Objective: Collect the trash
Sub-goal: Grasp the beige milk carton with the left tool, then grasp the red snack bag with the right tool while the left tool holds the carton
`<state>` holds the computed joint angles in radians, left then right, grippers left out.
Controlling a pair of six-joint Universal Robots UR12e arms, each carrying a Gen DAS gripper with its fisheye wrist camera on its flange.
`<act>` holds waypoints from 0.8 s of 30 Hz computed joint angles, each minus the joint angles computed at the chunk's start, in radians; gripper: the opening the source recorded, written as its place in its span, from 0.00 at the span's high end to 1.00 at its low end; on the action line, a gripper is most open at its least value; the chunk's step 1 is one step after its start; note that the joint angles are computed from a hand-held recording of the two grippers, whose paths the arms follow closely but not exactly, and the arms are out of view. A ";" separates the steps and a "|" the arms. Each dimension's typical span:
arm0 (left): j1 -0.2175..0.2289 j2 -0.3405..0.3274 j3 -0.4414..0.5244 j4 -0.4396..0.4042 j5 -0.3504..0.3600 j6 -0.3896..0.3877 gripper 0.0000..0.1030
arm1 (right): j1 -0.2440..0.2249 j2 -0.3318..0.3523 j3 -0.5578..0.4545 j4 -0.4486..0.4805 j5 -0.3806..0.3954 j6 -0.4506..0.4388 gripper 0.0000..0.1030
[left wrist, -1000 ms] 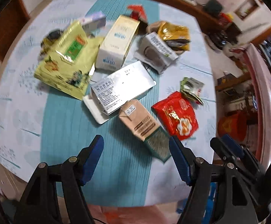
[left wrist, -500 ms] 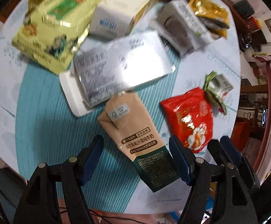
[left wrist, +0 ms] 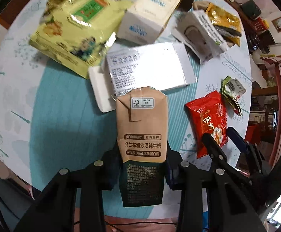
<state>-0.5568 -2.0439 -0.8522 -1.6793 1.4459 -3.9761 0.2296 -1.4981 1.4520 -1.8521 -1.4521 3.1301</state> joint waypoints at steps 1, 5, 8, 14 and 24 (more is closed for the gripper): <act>-0.003 0.003 0.002 -0.003 0.021 0.011 0.65 | 0.003 -0.002 0.004 -0.010 -0.007 0.006 0.37; -0.014 0.003 0.028 -0.021 0.089 0.063 0.65 | 0.001 -0.012 0.025 -0.052 0.000 0.040 0.47; -0.017 0.017 0.023 -0.019 0.132 0.111 0.65 | 0.002 -0.018 0.036 -0.073 0.013 0.052 0.82; -0.029 0.056 -0.008 0.004 0.197 0.194 0.65 | -0.017 -0.029 0.052 -0.071 0.085 0.142 1.00; -0.021 0.203 -0.191 0.110 0.213 0.319 0.65 | 0.014 -0.129 0.131 -0.201 0.109 0.388 1.00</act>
